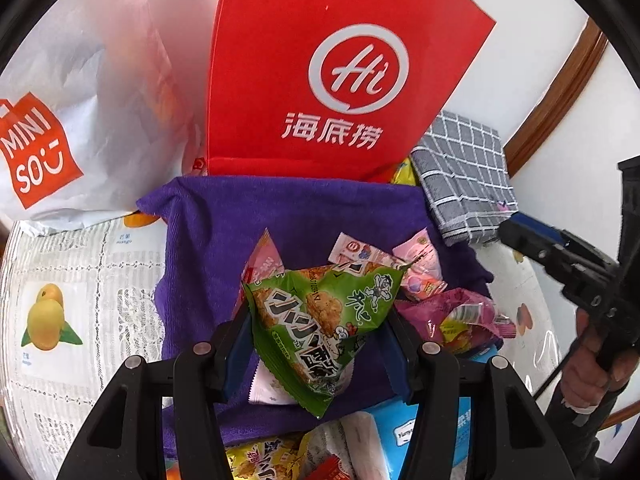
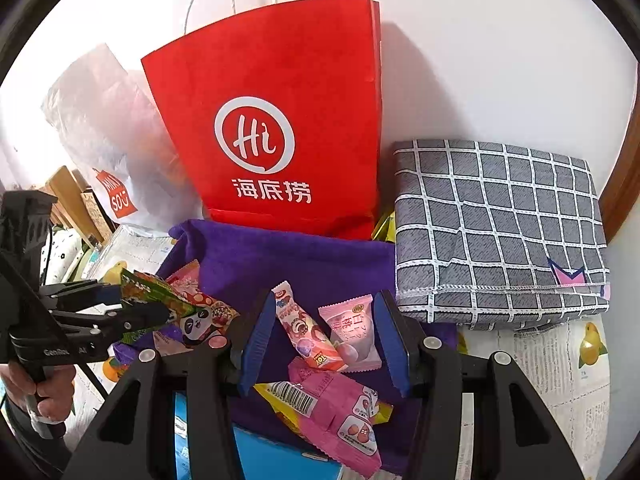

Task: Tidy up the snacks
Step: 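Open the right tool then the left tool to release both packets on the towel, then grasp the dark blue packet with the right tool while the left tool grasps the red-white fruit packet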

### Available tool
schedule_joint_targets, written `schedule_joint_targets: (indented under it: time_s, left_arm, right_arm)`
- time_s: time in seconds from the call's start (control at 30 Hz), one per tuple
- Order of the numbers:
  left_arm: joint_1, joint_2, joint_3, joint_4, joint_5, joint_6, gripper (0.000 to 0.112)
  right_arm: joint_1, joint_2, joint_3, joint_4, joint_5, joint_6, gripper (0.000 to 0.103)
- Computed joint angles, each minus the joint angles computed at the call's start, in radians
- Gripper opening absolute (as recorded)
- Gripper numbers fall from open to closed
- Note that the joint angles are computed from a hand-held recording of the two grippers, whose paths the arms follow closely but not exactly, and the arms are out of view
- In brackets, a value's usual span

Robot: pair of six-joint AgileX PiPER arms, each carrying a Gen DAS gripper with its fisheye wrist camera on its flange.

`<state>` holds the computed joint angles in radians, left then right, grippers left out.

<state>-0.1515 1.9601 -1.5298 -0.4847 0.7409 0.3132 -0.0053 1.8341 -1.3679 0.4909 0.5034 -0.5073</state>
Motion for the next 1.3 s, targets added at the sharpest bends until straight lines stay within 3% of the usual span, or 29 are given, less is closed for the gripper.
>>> schedule_joint_targets:
  time_s: [0.47,0.67,0.93,1.3]
  left_arm:
    - [-0.034,0.007,-0.013,0.055,-0.006,-0.022,0.055]
    - [-0.043,0.003,-0.023,0.111,-0.012,-0.09,0.069]
    - [-0.002,-0.041,0.006,-0.011,-0.024,-0.018,0.083]
    - [0.001,-0.131,0.058,-0.022,-0.06,0.012,0.085]
  right_arm:
    - [-0.013,-0.029,0.022,0.085,-0.001,-0.063,0.051]
    - [-0.009,-0.028,0.028,0.097,-0.002,-0.08,0.051]
    - [-0.013,-0.055,0.05,0.161,0.009,-0.135,0.051]
    - [-0.023,-0.206,0.161,0.239,-0.01,-0.157,0.051]
